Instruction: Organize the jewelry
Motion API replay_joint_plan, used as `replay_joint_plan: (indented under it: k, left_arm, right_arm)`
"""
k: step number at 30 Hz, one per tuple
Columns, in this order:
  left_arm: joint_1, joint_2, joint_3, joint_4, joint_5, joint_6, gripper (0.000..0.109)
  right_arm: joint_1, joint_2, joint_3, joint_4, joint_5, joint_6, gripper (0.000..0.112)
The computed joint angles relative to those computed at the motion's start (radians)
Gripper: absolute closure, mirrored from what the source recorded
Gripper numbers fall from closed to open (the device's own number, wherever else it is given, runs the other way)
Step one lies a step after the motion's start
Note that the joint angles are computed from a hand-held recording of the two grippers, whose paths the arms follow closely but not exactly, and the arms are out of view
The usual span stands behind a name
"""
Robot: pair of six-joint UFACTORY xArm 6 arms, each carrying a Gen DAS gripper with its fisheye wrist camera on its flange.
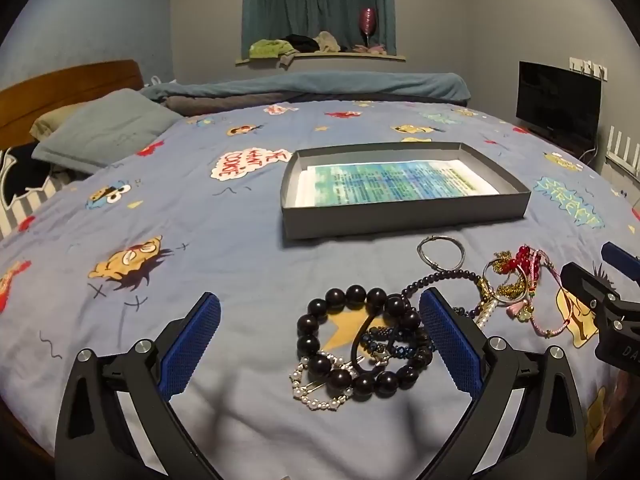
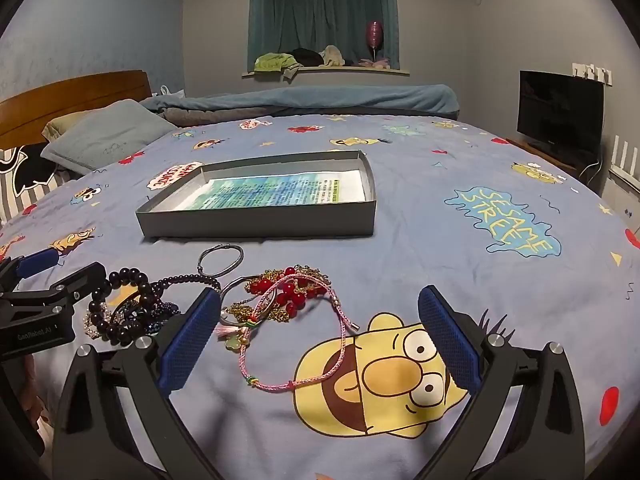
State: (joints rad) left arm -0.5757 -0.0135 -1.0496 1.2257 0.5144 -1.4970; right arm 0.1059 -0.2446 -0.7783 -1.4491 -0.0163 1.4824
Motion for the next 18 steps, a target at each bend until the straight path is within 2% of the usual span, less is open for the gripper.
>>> replay_joint_plan:
  k: [18]
  left_arm:
    - [-0.004,-0.008,0.006,-0.009,0.000,0.007,0.009]
  right_arm:
    - [0.003,0.002,-0.002,-0.019,-0.001,0.022,0.015]
